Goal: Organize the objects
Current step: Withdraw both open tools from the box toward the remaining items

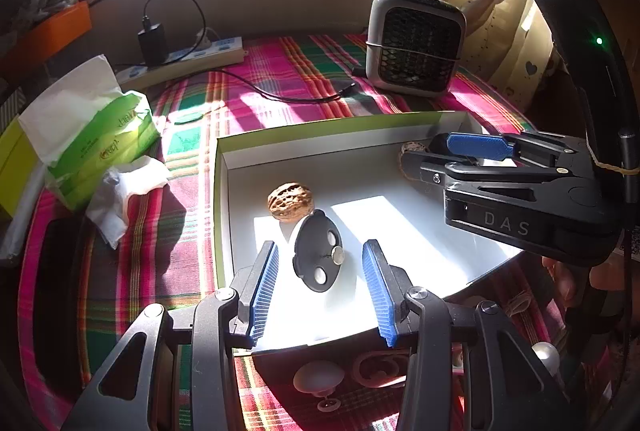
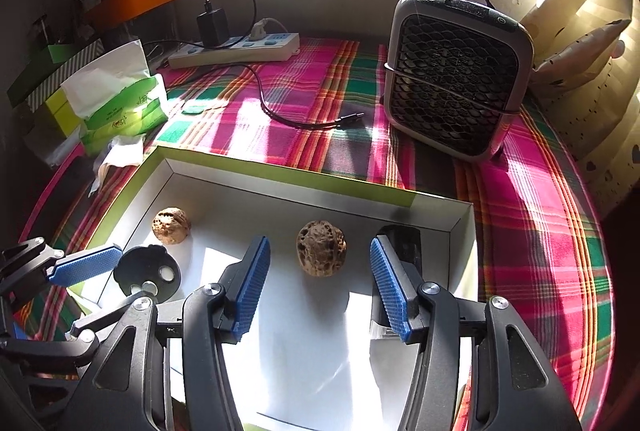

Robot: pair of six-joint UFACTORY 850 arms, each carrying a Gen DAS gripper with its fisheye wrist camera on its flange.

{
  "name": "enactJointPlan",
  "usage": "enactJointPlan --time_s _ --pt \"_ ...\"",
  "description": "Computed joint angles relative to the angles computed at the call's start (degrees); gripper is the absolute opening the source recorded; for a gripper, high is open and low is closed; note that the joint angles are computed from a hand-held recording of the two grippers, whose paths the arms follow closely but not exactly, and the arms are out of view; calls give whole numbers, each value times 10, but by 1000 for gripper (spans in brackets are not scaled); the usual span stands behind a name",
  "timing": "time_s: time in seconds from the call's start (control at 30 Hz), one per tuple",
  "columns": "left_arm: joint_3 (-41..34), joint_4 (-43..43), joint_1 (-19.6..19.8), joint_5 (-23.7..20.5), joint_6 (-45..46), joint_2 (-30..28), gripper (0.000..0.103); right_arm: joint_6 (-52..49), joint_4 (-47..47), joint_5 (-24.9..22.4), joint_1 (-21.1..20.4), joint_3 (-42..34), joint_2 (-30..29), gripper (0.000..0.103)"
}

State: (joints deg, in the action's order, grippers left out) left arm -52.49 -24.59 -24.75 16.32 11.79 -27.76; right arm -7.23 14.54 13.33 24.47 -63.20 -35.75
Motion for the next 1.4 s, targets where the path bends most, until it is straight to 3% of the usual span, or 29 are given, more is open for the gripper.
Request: enactJointPlan --time_s 0.5,0.97,1.4 --pt "59 -36 -15 56 21 42 41 -3 37 56 23 73 53 54" --pt "133 60 0 96 -68 94 41 -37 129 120 70 166 111 54" --pt "177 170 21 113 -158 106 42 -15 166 143 94 220 134 55"
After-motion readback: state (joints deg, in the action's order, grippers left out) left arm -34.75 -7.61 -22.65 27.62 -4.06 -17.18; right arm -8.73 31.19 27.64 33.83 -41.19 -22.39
